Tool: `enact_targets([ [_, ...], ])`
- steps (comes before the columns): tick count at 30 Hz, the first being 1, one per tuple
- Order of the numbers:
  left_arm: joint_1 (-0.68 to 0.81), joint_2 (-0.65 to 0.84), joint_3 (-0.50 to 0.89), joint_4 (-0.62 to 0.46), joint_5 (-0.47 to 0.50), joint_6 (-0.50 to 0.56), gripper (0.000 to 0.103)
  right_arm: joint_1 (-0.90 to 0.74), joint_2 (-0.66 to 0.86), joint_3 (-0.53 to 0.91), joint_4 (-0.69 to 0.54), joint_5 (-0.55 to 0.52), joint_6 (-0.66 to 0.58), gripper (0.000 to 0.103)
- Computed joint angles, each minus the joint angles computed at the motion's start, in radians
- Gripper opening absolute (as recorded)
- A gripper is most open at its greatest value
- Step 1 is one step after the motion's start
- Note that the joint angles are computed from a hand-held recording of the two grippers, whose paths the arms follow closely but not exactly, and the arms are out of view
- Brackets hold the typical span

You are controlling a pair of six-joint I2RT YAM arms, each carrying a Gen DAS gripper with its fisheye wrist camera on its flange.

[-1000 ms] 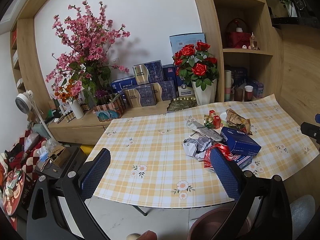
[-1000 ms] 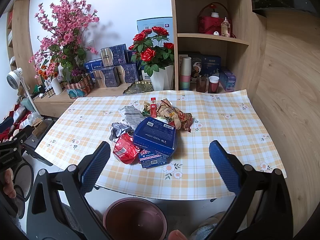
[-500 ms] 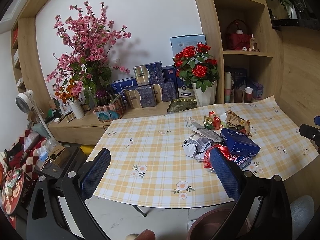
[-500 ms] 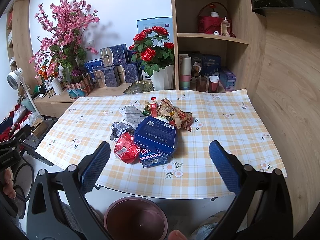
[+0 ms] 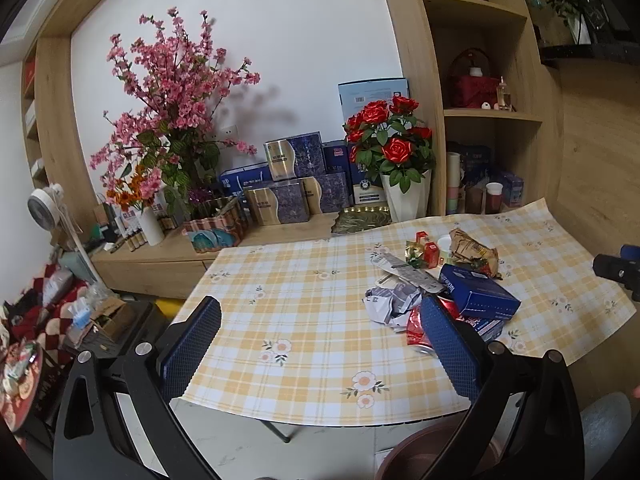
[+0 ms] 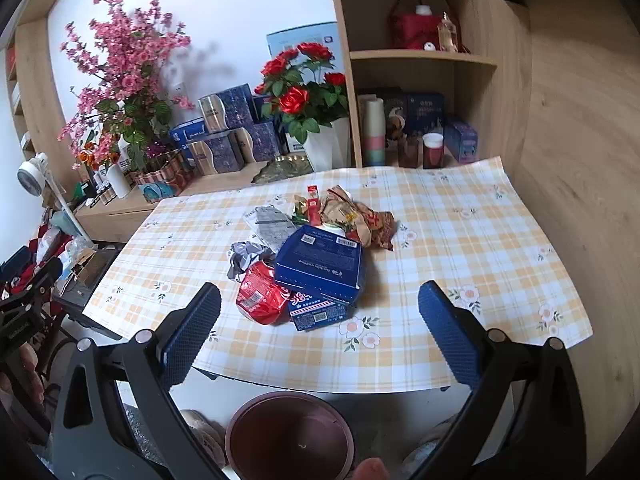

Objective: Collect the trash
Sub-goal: 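Reach the right tool to the blue coffee box and close on it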

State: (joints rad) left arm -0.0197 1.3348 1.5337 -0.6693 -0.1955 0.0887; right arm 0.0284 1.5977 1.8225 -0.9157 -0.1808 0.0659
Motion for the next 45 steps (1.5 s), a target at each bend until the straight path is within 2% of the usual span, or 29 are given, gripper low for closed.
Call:
enact_targets([
  [2, 0.052, -0.001, -0.011, 0.008, 0.125, -0.042, 0.097, 0.001, 0.003, -0.012, 0.020, 0.006, -0.002, 0.097],
  [4, 0.087, 0.011, -0.012, 0.005, 0.196, -0.086, 0.097, 0.001, -0.001, -0.038, 0.050, 0.007, -0.004, 0.097],
  [8, 0.115, 0.069, 0.013, -0.045, 0.263, -0.106, 0.097, 0.020, -0.023, -0.126, 0.153, 0.045, -0.024, 0.097],
  [10, 0.121, 0.078, -0.006, -0.036, 0.285, -0.108, 0.097, 0.034, -0.056, -0.212, 0.267, 0.070, -0.047, 0.097],
  [12, 0.124, 0.072, -0.048, 0.004, 0.296, -0.105, 0.097, 0.059, -0.039, -0.234, 0.306, 0.082, -0.123, 0.097],
  [17, 0.114, 0.098, -0.093, 0.053, 0.294, -0.068, 0.097, 0.124, 0.135, -0.139, 0.284, 0.265, -0.261, 0.097],
  [21, 0.116, 0.118, -0.128, 0.105, 0.295, -0.071, 0.097, 0.148, 0.269, -0.066, 0.307, 0.267, -0.318, 0.097],
  [23, 0.121, 0.125, -0.150, 0.148, 0.291, -0.076, 0.097, 0.173, 0.326, -0.050, 0.346, 0.317, -0.372, 0.097],
  [26, 0.134, 0.155, -0.136, 0.142, 0.301, -0.082, 0.097, 0.207, 0.427, -0.012, 0.395, 0.400, -0.465, 0.097],
  [30, 0.148, 0.180, -0.135, 0.134, 0.314, -0.078, 0.097, 0.232, 0.564, 0.101, 0.375, 0.467, -0.538, 0.097],
  [33, 0.158, 0.193, -0.137, 0.133, 0.329, -0.080, 0.097, 0.240, 0.640, 0.187, 0.352, 0.498, -0.566, 0.097],
  [38, 0.159, 0.215, -0.138, 0.127, 0.350, -0.079, 0.097, 0.231, 0.730, 0.313, 0.299, 0.484, -0.519, 0.096],
  [39, 0.157, 0.222, -0.137, 0.125, 0.348, -0.079, 0.097, 0.225, 0.743, 0.340, 0.275, 0.467, -0.505, 0.089],
  [40, 0.155, 0.231, -0.130, 0.115, 0.345, -0.080, 0.097, 0.221, 0.759, 0.378, 0.239, 0.443, -0.494, 0.073],
  [41, 0.155, 0.248, -0.113, 0.093, 0.347, -0.085, 0.097, 0.211, 0.772, 0.422, 0.186, 0.393, -0.471, 0.069],
  [42, 0.157, 0.264, -0.097, 0.075, 0.359, -0.092, 0.097, 0.208, 0.760, 0.415, 0.183, 0.381, -0.445, 0.066],
  [45, 0.170, 0.296, -0.074, 0.038, 0.394, -0.118, 0.097, 0.187, 0.670, 0.319, 0.228, 0.310, -0.362, 0.055],
])
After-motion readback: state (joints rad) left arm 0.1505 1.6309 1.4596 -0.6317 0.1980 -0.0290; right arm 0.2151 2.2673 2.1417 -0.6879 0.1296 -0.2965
